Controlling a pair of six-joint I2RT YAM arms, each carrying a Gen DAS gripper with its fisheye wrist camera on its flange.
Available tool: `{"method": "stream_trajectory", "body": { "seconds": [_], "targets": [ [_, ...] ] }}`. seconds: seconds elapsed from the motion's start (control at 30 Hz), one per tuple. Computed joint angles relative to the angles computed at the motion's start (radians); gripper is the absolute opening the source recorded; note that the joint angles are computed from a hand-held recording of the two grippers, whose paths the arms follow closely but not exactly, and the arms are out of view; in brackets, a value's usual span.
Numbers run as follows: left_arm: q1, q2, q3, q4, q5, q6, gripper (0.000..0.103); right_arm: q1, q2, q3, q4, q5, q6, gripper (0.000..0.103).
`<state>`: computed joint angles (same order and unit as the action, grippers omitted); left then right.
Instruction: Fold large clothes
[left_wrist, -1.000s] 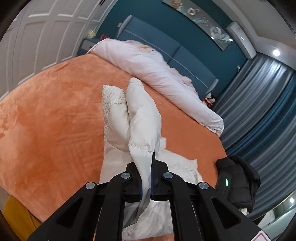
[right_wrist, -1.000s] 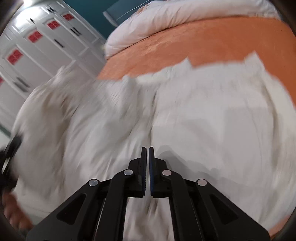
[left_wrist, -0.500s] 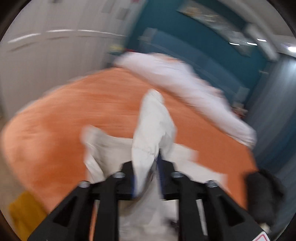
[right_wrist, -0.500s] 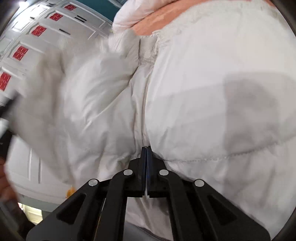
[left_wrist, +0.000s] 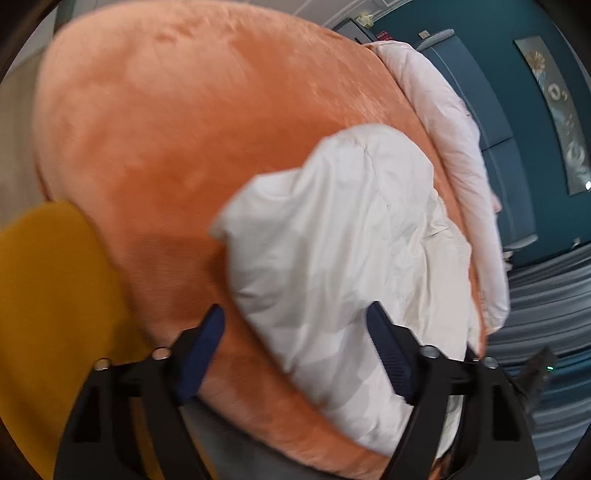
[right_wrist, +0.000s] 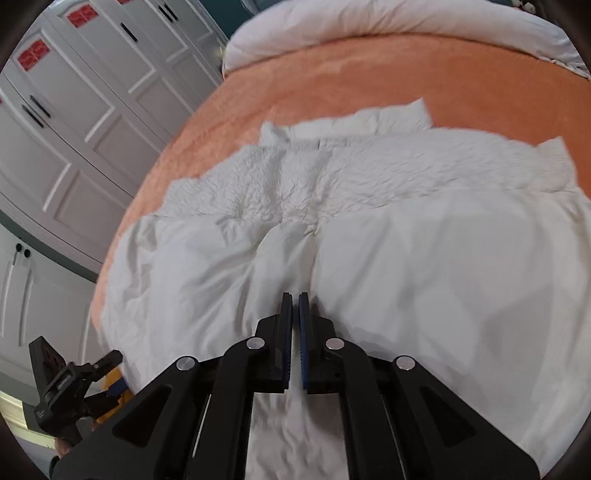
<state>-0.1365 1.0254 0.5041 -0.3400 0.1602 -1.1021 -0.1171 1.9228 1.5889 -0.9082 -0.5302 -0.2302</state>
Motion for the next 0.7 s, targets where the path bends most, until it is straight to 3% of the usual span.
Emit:
{"method": "stream_trajectory", "body": {
  "seconds": [0.07, 0.17, 0.23, 0.27, 0.33, 0.37, 0.53, 0.7],
  "targets": [
    [0.022, 0.102, -0.017, 0.142, 0.047, -0.042, 0.082, 0.047, 0.040, 0.013, 0.012, 0.059, 0.014, 0.001],
    [0.022, 0.154, -0.003, 0.246, 0.018, -0.080, 0.087, 0.069, 0.103, 0.058, 0.010, 0.080, 0.038, 0.000],
    [0.020, 0.199, 0.042, 0.273, 0.036, -0.043, 0.062, 0.057, 0.146, 0.102, -0.019, 0.048, 0.065, 0.000],
    [0.015, 0.204, 0.068, 0.264, 0.058, -0.020, 0.041, 0.051, 0.160, 0.112, -0.026, 0.031, 0.074, 0.000],
    [-0.021, 0.187, 0.137, 0.222, 0.046, 0.024, 0.023, 0.039, 0.188, 0.135, -0.042, 0.010, 0.075, 0.000],
    [-0.044, 0.171, 0.177, 0.187, 0.030, 0.050, 0.019, 0.038, 0.186, 0.127, -0.039, 0.008, 0.074, 0.000],
    [-0.290, 0.222, 0.529, -0.036, -0.151, 0.209, 0.014, 0.023, 0.182, 0.103, -0.012, -0.024, 0.086, 0.000],
    [-0.535, 0.450, 0.891, -0.173, -0.304, 0.384, 0.013, -0.138, 0.120, 0.032, -0.056, -0.239, 0.084, 0.000]
  ]
}}
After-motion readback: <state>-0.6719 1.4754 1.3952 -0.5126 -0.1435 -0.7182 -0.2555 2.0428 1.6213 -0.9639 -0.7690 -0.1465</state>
